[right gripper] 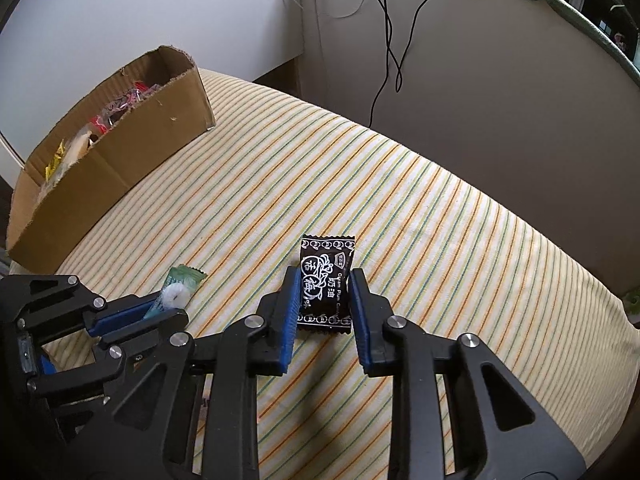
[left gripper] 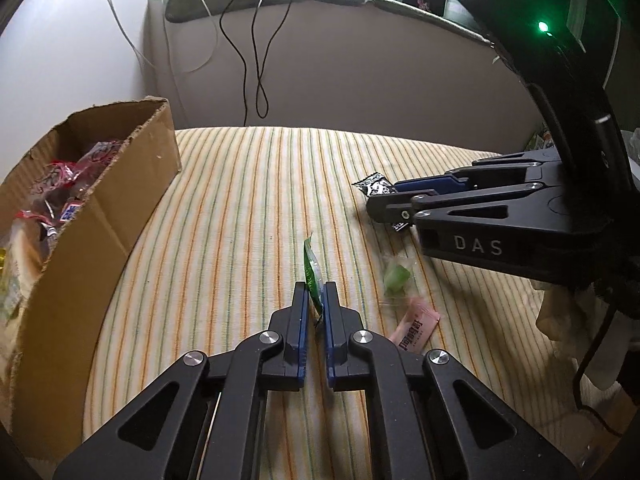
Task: Organize snacks
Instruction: 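Grasp the black candy packet with the right gripper while the left grasps the green mint, then carry the black packet and green mint into the box and open both grippers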
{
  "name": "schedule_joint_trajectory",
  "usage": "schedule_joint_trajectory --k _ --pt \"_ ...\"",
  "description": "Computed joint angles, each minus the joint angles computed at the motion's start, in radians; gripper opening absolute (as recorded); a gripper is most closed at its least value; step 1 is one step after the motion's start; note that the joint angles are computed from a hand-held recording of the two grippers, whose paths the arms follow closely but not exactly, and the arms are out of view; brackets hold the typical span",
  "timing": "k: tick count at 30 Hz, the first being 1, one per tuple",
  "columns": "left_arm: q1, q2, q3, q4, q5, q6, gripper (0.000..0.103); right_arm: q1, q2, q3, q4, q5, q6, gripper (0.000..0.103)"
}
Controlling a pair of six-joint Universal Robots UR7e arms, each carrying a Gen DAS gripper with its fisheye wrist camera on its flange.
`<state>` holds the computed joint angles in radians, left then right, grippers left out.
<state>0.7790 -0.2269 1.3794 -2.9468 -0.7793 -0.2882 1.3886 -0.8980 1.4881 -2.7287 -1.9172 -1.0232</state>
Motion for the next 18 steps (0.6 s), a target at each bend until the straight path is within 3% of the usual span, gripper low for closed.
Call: schedule_joint_trajectory --k 18 --pt "-0.029 -0.109 0.159 -0.207 0.055 0.026 0.005 0.031 -0.089 0.075 -0.009 0.074 -0.002 0.025"
